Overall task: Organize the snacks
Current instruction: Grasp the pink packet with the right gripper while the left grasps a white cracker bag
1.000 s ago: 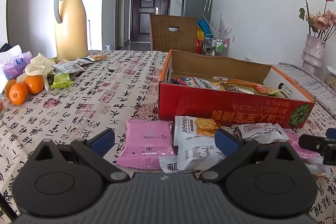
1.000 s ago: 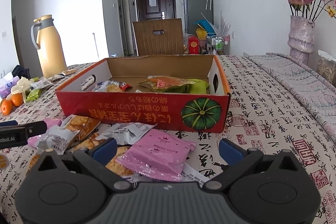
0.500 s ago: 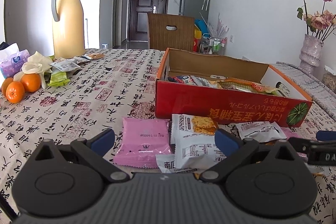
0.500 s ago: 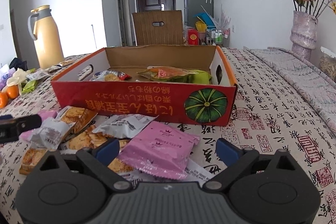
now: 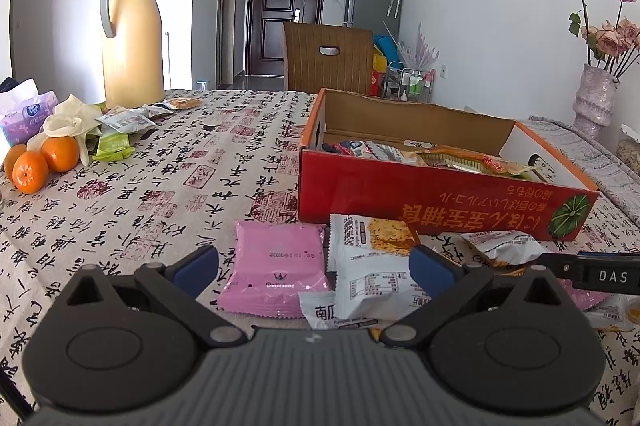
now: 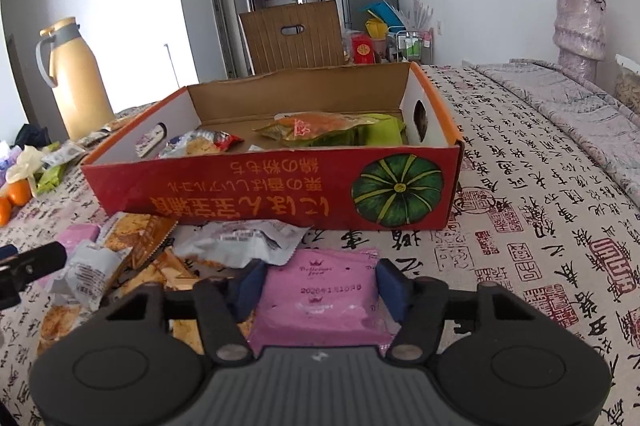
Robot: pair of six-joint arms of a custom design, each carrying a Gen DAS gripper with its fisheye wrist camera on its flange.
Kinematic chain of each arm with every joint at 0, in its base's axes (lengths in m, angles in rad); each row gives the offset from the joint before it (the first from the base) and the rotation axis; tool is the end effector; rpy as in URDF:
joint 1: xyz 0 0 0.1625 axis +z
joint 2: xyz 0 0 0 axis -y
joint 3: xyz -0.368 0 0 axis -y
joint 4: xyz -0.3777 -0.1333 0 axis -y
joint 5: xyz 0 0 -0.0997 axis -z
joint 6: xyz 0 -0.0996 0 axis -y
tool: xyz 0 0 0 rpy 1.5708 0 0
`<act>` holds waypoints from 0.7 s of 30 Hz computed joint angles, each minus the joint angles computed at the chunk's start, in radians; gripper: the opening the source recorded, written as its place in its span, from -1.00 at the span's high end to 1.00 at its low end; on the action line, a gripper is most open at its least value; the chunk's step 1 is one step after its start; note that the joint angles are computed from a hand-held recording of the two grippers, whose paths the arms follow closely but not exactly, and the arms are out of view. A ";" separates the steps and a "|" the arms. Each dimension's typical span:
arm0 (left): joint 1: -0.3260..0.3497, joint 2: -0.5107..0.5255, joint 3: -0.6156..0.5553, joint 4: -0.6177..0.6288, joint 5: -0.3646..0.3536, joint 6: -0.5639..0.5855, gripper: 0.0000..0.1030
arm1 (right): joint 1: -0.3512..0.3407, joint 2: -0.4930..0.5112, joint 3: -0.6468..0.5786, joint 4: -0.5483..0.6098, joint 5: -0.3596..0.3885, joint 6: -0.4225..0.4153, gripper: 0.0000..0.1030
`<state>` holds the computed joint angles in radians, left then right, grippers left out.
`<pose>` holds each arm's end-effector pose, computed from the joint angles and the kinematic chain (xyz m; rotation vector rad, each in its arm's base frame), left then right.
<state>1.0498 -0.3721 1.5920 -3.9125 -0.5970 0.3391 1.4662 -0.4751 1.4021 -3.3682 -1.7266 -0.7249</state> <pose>-0.0948 -0.5986 0.0071 0.2220 2.0290 -1.3048 0.0448 -0.7020 0.0416 0.6717 -2.3911 0.9781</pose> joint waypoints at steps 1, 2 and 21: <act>0.000 0.000 0.000 0.000 0.000 -0.001 -1.00 | -0.001 -0.001 0.003 -0.005 0.002 -0.003 -0.17; 0.000 0.000 0.001 -0.001 0.000 -0.002 -1.00 | -0.002 -0.003 0.008 -0.010 0.008 -0.003 -0.17; -0.013 -0.021 0.020 0.035 0.024 -0.035 -1.00 | -0.040 -0.110 0.207 -0.219 0.121 -0.036 -0.17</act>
